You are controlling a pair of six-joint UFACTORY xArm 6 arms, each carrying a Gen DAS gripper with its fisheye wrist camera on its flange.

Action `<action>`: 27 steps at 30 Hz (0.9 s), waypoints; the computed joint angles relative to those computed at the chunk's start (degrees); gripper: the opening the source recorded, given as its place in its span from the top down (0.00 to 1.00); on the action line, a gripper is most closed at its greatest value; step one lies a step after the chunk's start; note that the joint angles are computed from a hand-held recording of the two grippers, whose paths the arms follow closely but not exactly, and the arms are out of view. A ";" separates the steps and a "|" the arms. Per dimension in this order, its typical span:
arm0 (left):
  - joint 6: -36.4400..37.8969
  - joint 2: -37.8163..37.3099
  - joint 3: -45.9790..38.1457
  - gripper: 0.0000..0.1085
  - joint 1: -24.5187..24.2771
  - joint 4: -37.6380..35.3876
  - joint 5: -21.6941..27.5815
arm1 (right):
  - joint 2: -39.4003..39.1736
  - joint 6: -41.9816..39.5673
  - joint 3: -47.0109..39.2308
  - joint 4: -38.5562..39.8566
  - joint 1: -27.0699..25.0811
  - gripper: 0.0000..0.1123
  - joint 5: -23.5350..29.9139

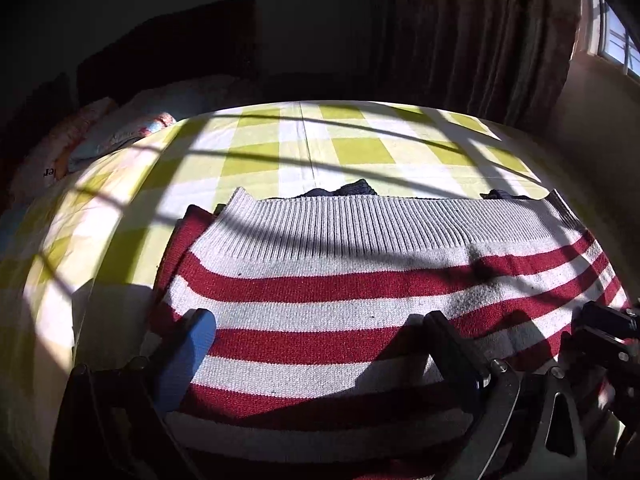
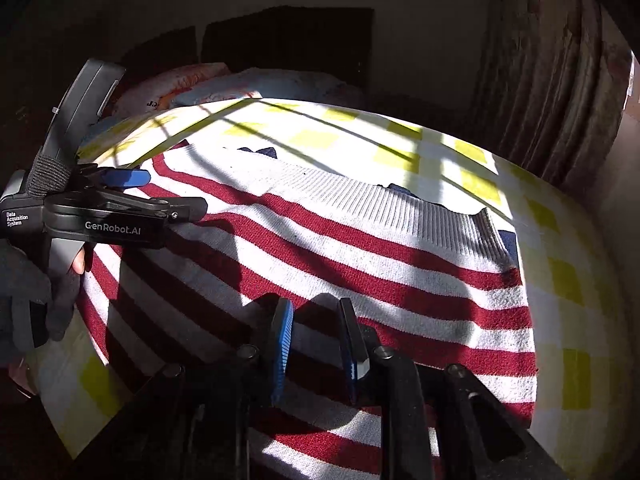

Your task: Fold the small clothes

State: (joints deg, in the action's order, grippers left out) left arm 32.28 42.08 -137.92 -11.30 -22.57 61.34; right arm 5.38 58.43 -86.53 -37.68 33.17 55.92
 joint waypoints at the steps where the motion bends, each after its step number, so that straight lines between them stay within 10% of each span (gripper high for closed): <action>1: -0.09 0.03 -0.05 0.05 -0.02 0.02 0.01 | -2.25 2.40 2.28 -0.83 -0.19 0.80 1.51; 7: 0.04 -1.50 2.58 0.05 -0.32 0.83 -1.76 | -11.13 13.64 11.90 -4.06 -0.20 0.79 2.37; 16: 16.09 -21.97 33.62 0.05 -2.12 -6.91 -12.02 | 1.45 -0.40 -2.13 -3.00 4.38 0.78 1.17; 21: 9.90 -16.55 25.22 0.05 -0.07 -6.27 -4.96 | -0.97 1.25 1.66 -3.12 4.04 0.79 0.94; 27: 7.06 -17.44 27.41 0.05 3.28 -4.24 -9.93 | -10.50 10.54 11.16 -4.58 2.01 0.78 4.71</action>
State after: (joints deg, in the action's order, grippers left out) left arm 39.34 24.64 -110.51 -8.03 -26.80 51.41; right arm -5.12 68.97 -75.37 -42.27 35.19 60.63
